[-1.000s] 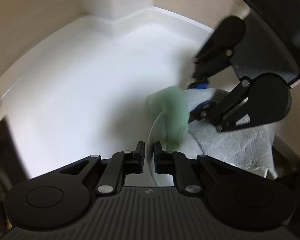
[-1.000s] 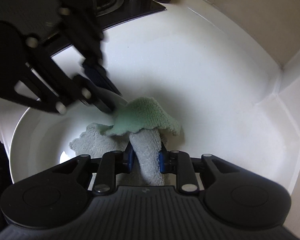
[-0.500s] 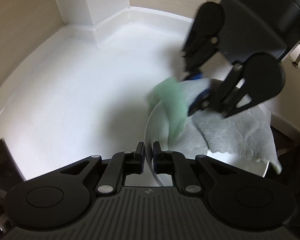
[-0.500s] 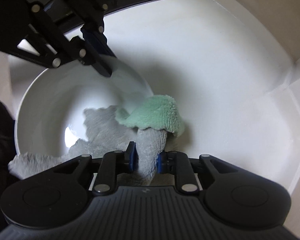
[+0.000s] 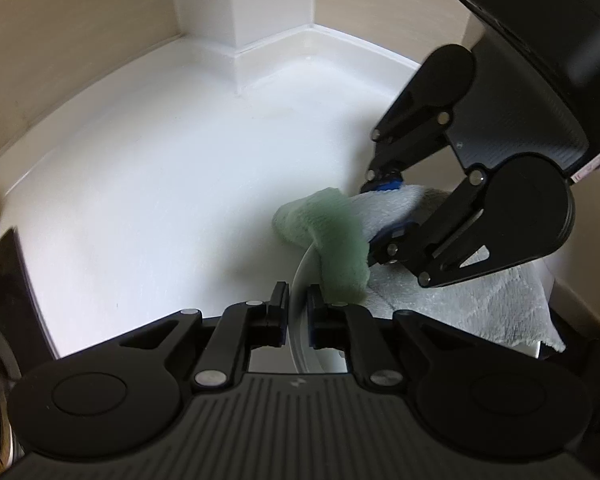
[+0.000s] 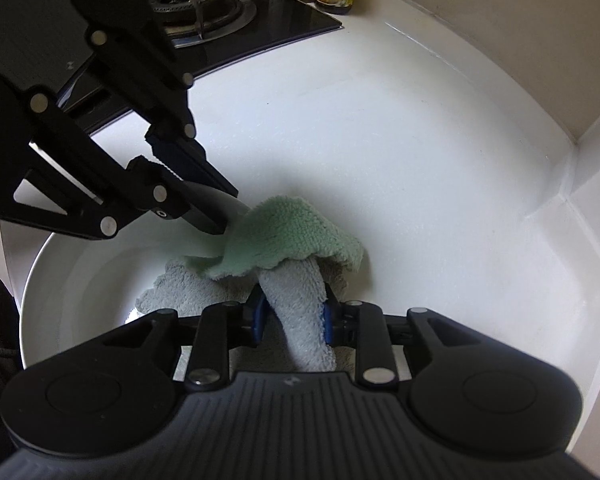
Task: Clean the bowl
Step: 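Keep wiping the bowl interior with the towel in the right gripper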
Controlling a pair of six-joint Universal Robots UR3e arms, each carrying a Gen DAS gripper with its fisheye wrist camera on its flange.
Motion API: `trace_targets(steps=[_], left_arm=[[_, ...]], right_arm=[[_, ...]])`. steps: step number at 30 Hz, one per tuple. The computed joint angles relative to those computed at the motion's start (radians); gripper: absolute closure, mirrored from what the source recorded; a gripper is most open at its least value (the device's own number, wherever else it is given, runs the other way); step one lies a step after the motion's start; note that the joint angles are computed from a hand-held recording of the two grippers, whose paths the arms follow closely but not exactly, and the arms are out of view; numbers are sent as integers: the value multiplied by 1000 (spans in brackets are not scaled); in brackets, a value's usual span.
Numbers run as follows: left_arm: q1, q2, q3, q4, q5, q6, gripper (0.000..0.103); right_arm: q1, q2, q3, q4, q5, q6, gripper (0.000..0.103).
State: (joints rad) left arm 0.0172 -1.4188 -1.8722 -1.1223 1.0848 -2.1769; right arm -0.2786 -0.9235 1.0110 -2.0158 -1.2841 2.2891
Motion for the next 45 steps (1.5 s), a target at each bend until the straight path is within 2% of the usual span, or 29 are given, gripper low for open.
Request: trace_targets(steps=[2,6,12,15,17,19,22,26,30,31,33,36,38,40,41,45], left_arm=[[9,-31,14,22,-8,-13,95],[8,-42,20,38,1,-29,94],[13,30,-97,138,-5,-79,91],[-26,28,-92,165,31,-99,95],[11,93,-78,63,30,-14,96],[62,161,-74,-32,19,37,97],[80,183,-89,-21,27,21,96],[134,222,-134,-18,-24,-9,97],[178,254,-173,-20,-70,-25,96],[175,247,-177,-7,-73,-25,96],[198,266,-169,-56,-86,22,96],[164,211,-159,-9,-75,17,96],[179,223,-155,-37,-82,35,96],[162,197,-161,9,-79,6,96],[183,223,-159,-32,-85,31,96],[93,99,-148,131,-49,-40,96]], right_arm=[[-6,-9,19,-4,11,14,83],[-38,-93,174,-81,10,33,88],[-60,-186,311,-114,-13,9,88],[-71,-160,247,-17,7,-27,88],[-59,-112,177,4,3,-31,88],[-42,-76,140,-29,1,-16,85],[-9,-28,99,-86,-13,22,80],[15,24,48,-109,-25,68,83],[-4,-68,216,-175,-72,169,86],[14,-87,253,-195,-110,179,83],[28,-162,381,-264,-153,150,81],[6,-224,457,-303,-127,185,82],[-11,-264,503,-349,-108,227,82],[-16,-306,559,-411,-92,272,82],[-17,-327,598,-455,-79,291,82],[4,-329,666,-563,-92,374,82]])
